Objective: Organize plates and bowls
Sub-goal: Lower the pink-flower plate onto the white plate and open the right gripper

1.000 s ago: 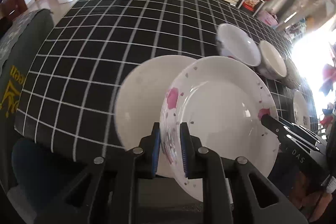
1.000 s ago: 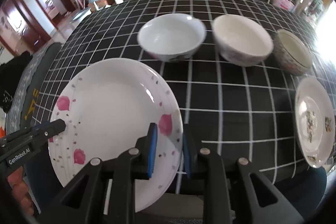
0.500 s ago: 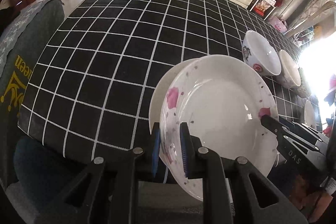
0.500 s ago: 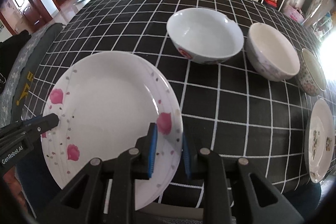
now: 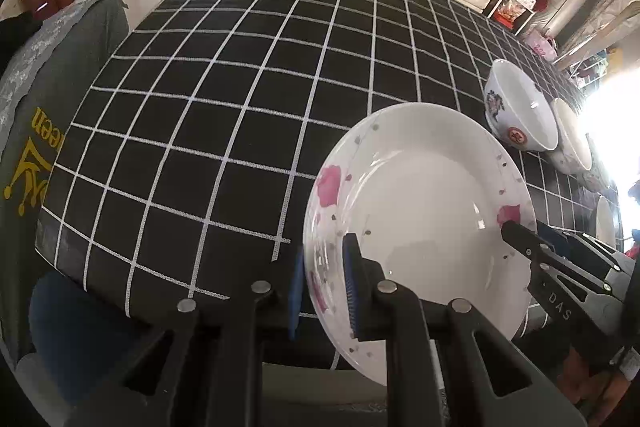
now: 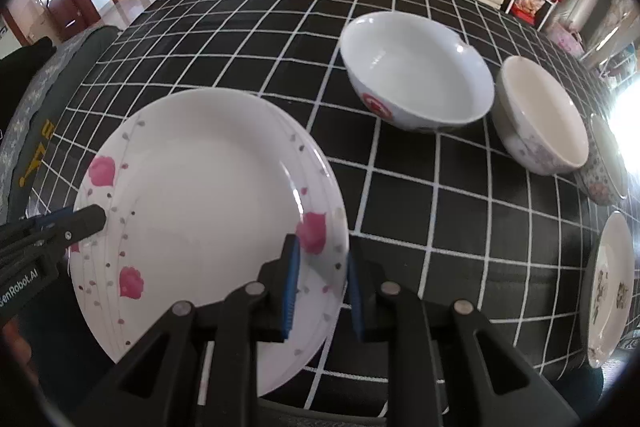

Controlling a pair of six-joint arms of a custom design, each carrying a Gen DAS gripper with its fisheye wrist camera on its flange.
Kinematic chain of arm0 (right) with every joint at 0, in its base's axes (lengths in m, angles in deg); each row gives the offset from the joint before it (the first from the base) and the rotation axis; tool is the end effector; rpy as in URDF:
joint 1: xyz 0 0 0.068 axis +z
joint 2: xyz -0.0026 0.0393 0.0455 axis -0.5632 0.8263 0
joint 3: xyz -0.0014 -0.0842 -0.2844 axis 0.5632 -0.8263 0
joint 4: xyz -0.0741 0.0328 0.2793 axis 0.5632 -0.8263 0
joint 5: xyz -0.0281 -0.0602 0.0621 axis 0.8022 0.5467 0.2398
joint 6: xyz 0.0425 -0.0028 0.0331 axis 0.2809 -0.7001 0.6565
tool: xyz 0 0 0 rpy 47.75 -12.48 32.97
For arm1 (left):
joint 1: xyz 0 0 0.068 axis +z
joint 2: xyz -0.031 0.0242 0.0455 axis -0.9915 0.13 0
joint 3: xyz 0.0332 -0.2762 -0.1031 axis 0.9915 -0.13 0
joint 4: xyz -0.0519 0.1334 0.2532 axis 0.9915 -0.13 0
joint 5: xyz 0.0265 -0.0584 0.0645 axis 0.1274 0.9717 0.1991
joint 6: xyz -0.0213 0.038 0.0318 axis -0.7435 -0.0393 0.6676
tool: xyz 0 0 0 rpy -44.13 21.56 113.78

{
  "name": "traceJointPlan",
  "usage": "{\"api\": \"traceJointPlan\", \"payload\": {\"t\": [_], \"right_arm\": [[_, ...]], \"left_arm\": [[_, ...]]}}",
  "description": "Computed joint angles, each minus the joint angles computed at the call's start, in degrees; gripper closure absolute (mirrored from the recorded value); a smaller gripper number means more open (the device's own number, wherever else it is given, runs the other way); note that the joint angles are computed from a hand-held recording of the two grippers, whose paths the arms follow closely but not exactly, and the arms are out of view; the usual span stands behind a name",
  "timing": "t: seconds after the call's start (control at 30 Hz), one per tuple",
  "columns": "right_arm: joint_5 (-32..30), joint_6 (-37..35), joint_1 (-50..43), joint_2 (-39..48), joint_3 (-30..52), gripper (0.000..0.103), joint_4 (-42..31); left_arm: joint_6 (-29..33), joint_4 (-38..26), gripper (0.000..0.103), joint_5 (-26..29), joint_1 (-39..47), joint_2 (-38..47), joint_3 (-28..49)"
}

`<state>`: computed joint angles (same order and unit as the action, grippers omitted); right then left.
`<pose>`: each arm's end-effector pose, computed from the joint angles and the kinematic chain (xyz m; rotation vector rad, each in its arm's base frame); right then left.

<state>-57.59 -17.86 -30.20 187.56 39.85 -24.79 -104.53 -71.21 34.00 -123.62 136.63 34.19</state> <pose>0.3294 0.0298 0.0742 -0.6114 2.6752 0.1705 0.3057 -0.2559 0.0929 -0.4902 2.7229 -0.1312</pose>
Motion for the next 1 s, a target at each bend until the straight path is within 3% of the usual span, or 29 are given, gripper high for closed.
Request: {"api": "traceJointPlan", "payload": {"t": [0.27,0.4,0.53,0.63,0.77,1.0], "right_arm": [[-0.2,0.0,-0.9,-0.1,-1.2,0.075,1.3],[-0.7,0.7,-3.1,-0.3,-0.4,0.056,-0.4],[-3.3,-0.2,-5.9,-2.0,-1.3,0.051,-0.9],[-4.9,-0.8,-7.6,-3.7,-2.0,0.047,-1.4],[-5.9,-2.3,-9.5,-8.3,-4.2,0.043,-0.3],[-12.0,-3.7,-14.9,-15.4,-4.7,0.036,-3.0]], "left_arm": [[-0.6,-2.0,0.087,-1.6,-0.5,1.5,2.0],[-1.9,-2.1,0.084,-2.1,-0.7,0.8,1.3],[-3.7,-1.8,0.084,-4.2,-1.4,-1.2,-0.2],[-3.6,-3.3,0.075,-5.7,-2.5,-1.9,0.6],[-4.2,-4.3,0.073,-7.2,-3.8,-2.3,2.3],[-2.9,-8.5,0.072,-9.8,-7.8,-0.1,9.7]]}}
